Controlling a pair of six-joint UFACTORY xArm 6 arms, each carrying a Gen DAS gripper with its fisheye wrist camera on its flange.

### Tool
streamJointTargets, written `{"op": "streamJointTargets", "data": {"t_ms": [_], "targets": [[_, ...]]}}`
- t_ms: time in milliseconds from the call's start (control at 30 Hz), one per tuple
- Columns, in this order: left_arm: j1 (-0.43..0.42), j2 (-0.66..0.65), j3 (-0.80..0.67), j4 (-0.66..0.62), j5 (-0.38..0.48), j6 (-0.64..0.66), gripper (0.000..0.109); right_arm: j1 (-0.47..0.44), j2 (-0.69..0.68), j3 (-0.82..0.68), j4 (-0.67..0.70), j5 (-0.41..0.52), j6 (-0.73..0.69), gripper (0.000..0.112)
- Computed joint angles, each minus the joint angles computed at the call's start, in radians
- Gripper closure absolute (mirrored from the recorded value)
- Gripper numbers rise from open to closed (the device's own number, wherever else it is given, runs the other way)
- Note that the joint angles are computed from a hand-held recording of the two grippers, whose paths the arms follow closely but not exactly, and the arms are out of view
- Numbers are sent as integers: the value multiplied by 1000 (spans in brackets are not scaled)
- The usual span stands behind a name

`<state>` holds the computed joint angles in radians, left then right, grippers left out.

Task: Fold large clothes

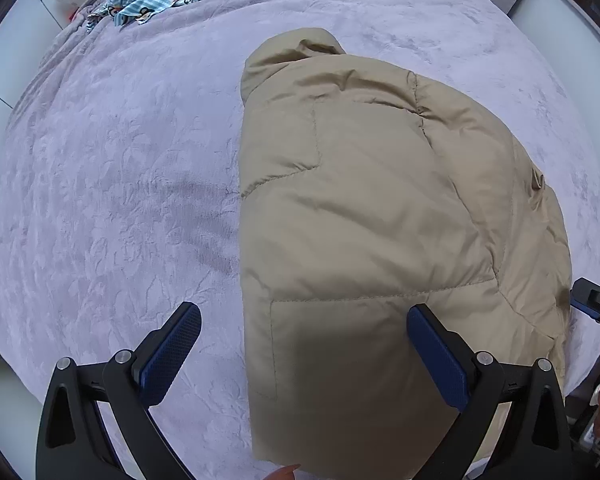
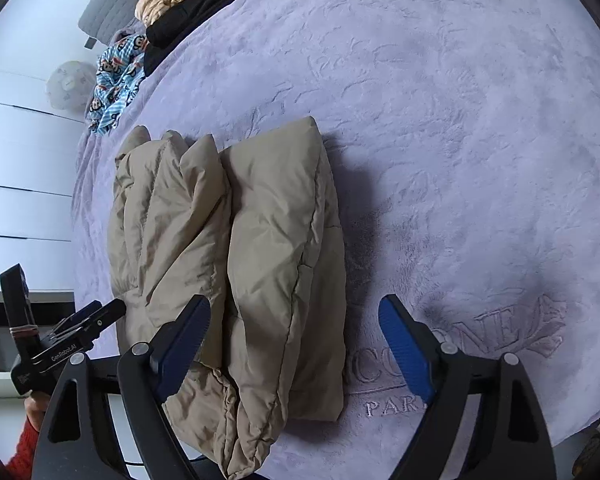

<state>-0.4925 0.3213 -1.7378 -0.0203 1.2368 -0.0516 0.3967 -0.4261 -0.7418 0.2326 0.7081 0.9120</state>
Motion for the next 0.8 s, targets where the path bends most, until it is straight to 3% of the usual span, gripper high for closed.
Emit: {"op": "streamJointTargets", "data": {"t_ms": [333, 533, 667, 800], "targets": [[32, 40, -44, -90, 10, 85, 6, -3, -4, 92, 114, -137, -12, 24], [47, 59, -63, -115, 24, 105, 6, -16, 36, 90, 188, -150, -73, 24], [67, 71, -71, -175, 29, 139, 6, -25, 53, 98, 317, -180, -177, 23], [117, 100, -96, -295, 43, 190, 6, -27, 64, 118, 571, -226, -377, 23]]}}
